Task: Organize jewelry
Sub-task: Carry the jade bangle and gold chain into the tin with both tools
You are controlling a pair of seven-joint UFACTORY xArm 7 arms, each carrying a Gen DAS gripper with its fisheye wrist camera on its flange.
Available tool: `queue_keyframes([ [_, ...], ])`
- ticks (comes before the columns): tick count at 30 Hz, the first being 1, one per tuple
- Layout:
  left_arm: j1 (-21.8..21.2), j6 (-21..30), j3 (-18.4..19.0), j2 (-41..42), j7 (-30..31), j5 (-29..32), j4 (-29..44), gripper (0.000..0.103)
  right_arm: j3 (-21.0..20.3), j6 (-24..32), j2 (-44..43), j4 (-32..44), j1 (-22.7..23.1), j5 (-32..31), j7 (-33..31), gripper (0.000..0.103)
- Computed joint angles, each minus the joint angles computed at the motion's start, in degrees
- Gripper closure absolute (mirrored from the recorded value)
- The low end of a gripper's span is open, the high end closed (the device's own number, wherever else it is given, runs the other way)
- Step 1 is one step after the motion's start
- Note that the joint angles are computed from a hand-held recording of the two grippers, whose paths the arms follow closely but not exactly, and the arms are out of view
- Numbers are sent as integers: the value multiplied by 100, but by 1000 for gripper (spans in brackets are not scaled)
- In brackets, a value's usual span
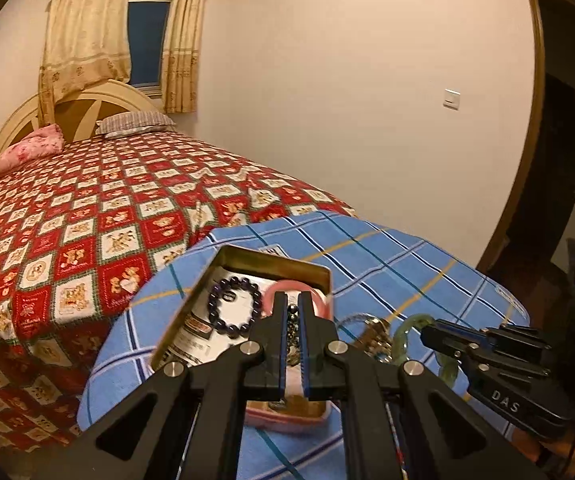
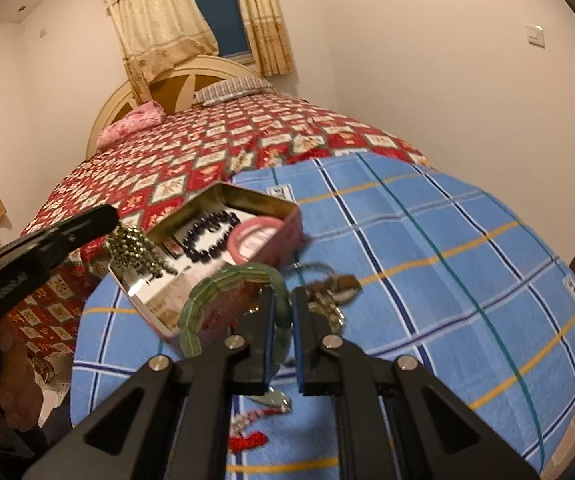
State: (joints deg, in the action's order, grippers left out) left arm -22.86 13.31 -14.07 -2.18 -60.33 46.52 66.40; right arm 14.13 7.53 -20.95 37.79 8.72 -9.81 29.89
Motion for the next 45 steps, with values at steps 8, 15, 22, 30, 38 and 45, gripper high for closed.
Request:
queue_keyframes([
  [8, 75, 73, 168, 181, -101, 158, 298, 99, 133, -8, 438, 578, -87, -288, 22, 93],
  [15, -64, 483, 334, 450, -374, 561, 605, 99, 331, 71, 848, 1099, -292, -923, 446, 93],
  [22, -181, 507, 510, 687, -251, 451, 789, 99, 212, 175, 1262, 1551, -171, -1616, 853, 93],
  [30, -295, 503, 673, 859, -86, 308, 937, 99, -108, 258, 1579, 1862, 168, -2045, 1110, 93],
  [38, -333, 447, 791, 1015, 128, 113, 1009, 99, -307, 342, 1791, 2017, 382, -2190, 1191, 93],
  [45, -423, 472, 913, 1169, 234, 30, 1088, 99, -462, 459, 2033, 2205, 563, -2378, 1307, 93],
])
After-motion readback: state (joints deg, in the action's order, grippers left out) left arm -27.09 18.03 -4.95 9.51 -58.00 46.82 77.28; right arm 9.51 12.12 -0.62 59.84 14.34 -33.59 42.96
